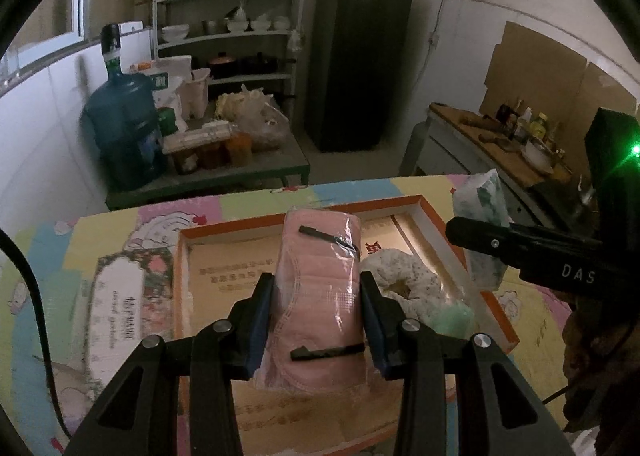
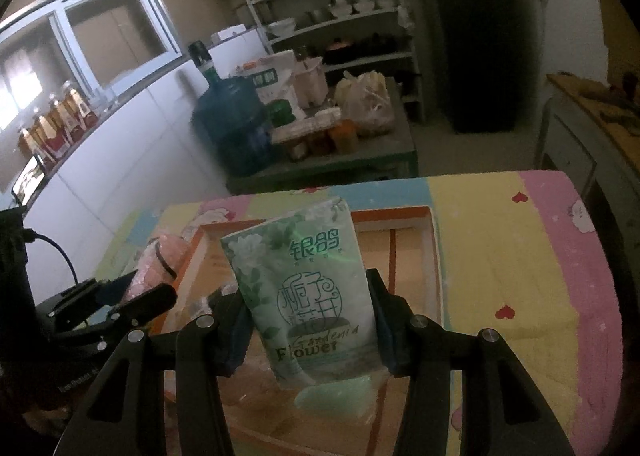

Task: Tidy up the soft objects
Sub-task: 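Carry the tissue packet with the right gripper while the left gripper carries the pink pad to the tray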

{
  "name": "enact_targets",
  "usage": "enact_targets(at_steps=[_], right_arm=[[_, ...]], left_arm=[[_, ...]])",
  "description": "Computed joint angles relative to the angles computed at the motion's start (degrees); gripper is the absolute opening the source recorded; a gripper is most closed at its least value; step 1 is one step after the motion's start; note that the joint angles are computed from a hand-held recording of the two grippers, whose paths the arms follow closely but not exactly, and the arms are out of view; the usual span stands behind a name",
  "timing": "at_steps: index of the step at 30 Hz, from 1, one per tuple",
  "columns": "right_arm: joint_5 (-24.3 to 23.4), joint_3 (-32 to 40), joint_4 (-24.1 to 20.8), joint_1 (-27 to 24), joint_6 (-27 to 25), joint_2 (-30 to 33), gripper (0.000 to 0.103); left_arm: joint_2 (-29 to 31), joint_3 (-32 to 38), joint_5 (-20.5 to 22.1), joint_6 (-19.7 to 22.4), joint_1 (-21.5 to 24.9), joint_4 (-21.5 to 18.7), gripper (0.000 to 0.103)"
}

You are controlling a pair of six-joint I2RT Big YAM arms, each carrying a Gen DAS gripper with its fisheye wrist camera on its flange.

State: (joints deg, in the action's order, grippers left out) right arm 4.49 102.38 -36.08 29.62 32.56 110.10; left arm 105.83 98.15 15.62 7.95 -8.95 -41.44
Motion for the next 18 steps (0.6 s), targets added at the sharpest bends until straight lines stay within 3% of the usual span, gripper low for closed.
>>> enact_targets(at_steps=[18], right_arm=[[-0.9, 5.7, -6.5, -1.8, 0.0, 5.5, 0.052]], left_arm=[[7.9, 7.5, -0.6, 0.0, -1.7, -6.2, 0.042]])
